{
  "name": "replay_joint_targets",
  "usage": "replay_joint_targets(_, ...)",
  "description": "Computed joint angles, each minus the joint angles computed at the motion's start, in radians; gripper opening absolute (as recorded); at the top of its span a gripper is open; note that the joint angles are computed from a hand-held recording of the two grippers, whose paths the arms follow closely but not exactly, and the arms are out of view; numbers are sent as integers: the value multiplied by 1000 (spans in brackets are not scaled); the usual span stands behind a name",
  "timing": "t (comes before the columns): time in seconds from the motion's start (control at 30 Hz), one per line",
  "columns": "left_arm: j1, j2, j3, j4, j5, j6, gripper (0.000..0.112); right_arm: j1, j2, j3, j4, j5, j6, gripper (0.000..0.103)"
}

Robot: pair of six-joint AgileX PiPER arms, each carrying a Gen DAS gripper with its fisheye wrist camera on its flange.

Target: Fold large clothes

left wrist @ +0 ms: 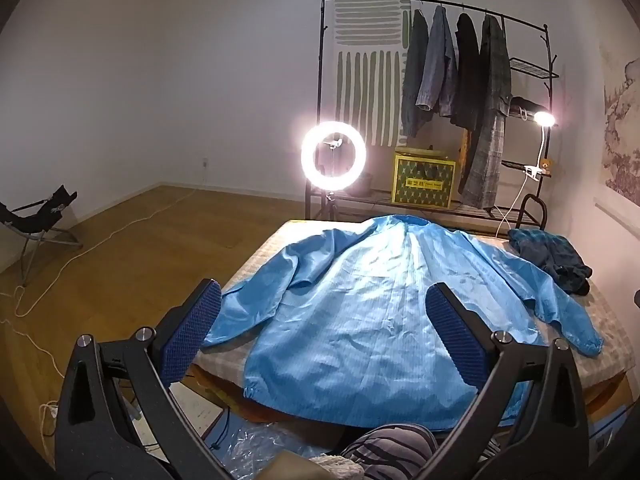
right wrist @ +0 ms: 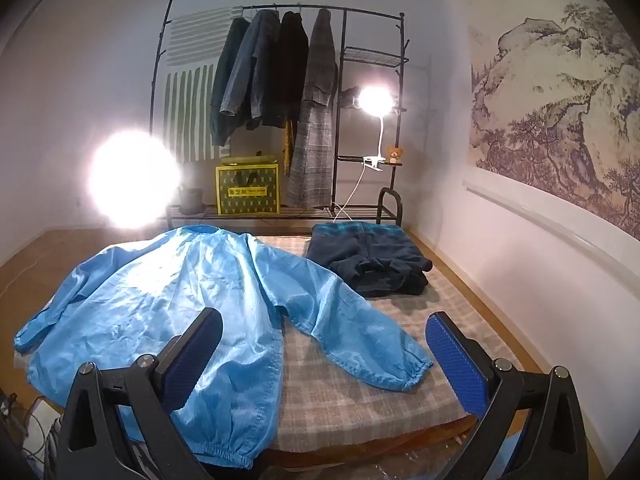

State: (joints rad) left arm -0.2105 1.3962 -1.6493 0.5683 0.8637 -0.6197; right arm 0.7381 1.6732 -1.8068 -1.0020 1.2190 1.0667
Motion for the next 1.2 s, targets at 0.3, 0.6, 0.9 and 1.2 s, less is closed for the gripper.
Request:
replay_joint_targets(0.3,-2,5,-17,-4,10,8,103,-15,-27,38,3,-15,9,103)
replay_joint_targets(0.6,-27,8,-24,8,25,-4,103,-15,-39,64,-6,-22,24,103)
replay_joint_targets(0.9,-35,11,-29,14,31,-8,103,-21,-48,81,-10,-32,24,103)
replay_joint_targets(1.2,-44,14,-30,22,34,-16,103,-22,-48,85,-8,-33,28,103)
